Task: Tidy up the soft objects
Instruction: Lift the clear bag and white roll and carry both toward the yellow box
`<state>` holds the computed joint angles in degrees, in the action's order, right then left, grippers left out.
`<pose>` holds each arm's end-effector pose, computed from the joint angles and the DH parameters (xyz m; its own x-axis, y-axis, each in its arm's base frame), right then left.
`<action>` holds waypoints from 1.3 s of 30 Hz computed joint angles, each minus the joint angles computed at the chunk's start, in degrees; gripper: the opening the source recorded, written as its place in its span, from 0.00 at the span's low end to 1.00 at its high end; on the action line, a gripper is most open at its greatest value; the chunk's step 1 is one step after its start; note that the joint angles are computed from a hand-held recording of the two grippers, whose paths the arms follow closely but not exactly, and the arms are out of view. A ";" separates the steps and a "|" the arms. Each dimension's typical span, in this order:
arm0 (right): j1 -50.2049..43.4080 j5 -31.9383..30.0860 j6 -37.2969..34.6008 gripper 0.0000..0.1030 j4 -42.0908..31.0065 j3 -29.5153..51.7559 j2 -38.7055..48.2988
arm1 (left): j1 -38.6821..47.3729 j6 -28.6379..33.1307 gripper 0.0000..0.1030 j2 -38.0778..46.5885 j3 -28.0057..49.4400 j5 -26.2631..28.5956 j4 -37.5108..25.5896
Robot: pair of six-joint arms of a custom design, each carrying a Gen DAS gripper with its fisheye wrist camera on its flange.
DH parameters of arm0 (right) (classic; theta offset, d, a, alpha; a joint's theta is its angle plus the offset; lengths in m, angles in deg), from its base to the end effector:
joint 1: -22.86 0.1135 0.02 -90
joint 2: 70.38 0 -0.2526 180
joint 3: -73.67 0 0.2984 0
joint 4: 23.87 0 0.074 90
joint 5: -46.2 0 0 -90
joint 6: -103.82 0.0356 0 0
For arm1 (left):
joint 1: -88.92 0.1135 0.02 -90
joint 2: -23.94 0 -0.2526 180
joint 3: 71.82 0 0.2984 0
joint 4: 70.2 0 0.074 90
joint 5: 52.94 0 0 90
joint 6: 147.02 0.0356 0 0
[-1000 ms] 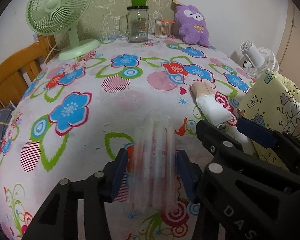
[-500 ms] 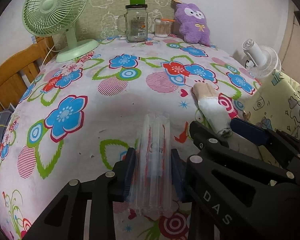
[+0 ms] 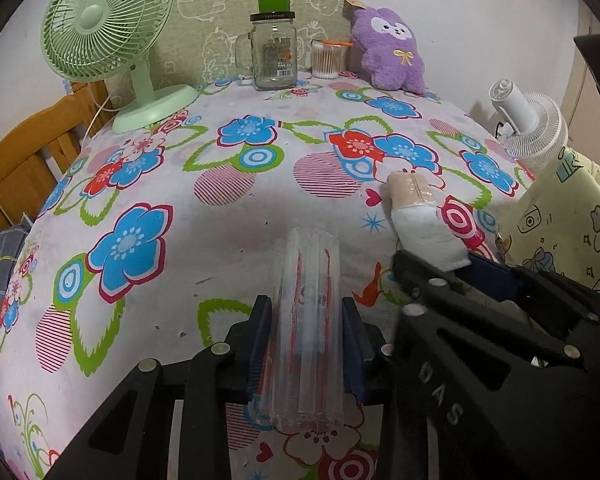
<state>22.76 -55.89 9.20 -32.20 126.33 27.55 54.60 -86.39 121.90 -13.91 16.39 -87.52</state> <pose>0.3294 0.0069 0.0641 -0.7924 -0.0774 -0.6051 -0.1870 0.9750 0.1202 0.2889 -0.1820 0.0813 -0.7878 -0.0178 -0.6157 -0.0184 0.9998 -0.0054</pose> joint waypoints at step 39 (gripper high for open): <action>-0.82 -4.95 -3.55 0.23 -6.63 -14.45 -26.94 | -6.61 -6.56 0.33 -17.82 -10.21 -8.83 -6.04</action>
<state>21.94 -60.84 5.65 -38.83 111.88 0.61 47.99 -92.95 104.08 -24.13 7.56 -93.56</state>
